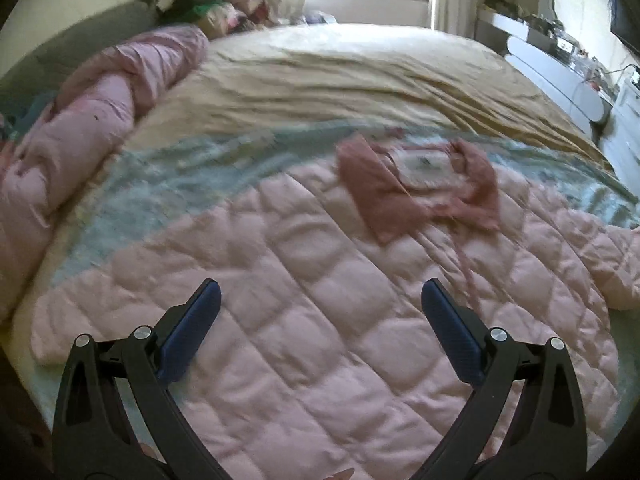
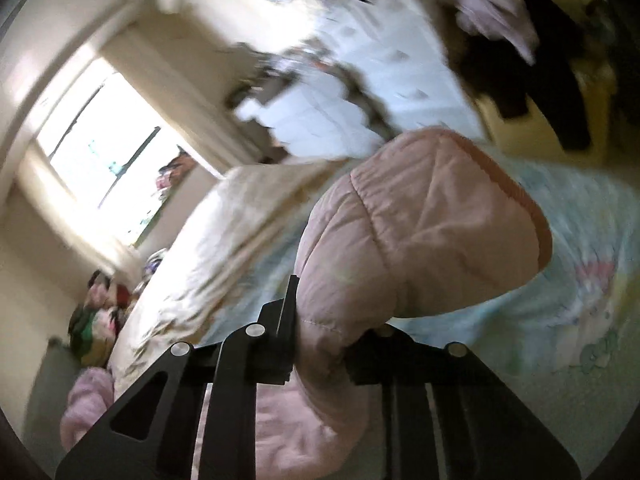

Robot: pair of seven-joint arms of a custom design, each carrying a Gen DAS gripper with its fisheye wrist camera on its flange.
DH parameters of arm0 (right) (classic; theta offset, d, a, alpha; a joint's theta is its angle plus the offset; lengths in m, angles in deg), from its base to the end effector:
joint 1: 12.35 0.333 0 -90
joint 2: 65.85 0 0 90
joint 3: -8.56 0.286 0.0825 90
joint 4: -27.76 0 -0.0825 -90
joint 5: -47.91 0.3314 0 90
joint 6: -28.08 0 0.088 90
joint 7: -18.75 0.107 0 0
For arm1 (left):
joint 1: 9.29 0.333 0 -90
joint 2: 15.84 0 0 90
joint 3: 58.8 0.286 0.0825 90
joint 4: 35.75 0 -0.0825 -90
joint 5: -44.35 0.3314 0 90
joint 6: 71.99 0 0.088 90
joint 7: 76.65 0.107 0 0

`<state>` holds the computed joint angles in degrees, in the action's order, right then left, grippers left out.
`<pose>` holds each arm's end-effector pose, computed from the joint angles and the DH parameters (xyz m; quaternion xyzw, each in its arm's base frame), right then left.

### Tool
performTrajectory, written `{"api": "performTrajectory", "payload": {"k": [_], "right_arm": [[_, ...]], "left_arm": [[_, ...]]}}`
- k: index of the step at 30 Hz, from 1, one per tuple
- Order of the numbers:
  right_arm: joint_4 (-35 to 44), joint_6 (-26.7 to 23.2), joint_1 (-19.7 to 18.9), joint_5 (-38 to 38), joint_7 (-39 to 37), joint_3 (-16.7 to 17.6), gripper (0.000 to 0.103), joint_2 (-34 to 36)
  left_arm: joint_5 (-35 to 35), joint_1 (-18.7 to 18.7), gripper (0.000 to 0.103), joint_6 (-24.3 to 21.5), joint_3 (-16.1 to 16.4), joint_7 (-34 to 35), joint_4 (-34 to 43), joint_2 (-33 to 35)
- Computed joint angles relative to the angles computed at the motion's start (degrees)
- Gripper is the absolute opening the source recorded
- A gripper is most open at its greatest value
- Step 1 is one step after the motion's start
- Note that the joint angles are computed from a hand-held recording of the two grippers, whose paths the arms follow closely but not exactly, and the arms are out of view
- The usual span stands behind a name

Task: Fold large clothes
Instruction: 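Grasp the pink sleeve with the right tool and lift it, then fold the held sleeve across the jacket body and open the right tool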

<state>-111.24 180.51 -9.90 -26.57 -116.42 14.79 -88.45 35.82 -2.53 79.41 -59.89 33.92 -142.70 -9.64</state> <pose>0.4157 0.0947 0.4996 -0.1722 0.8451 -0.2948 0.4114 0.5820 0.0621 0.5242 -0.6142 0.7162 -0.2201 0.2478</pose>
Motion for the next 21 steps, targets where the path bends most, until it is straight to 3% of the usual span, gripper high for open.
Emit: {"api": "performTrajectory", "payload": {"k": [3, 10, 21], "right_arm": [[7.3, -4.3, 2.0, 1.1, -6.4, 2.7, 0.017, 2.8], [22.3, -8.3, 8.1, 0.8, -13.9, 4.7, 0.016, 12.6], [43.0, -14.5, 19.2, 4.3, -23.4, 1.6, 0.016, 28.5]], "left_arm": [[-4.2, 1.5, 0.094, 0.5, 0.1, 2.6, 2.9, 1.3], [-9.2, 3.6, 0.094, -0.9, 0.4, 7.6, 6.4, 4.3], [-22.6, 8.3, 0.094, -5.6, -0.2, 18.0, 8.9, 4.8]]}}
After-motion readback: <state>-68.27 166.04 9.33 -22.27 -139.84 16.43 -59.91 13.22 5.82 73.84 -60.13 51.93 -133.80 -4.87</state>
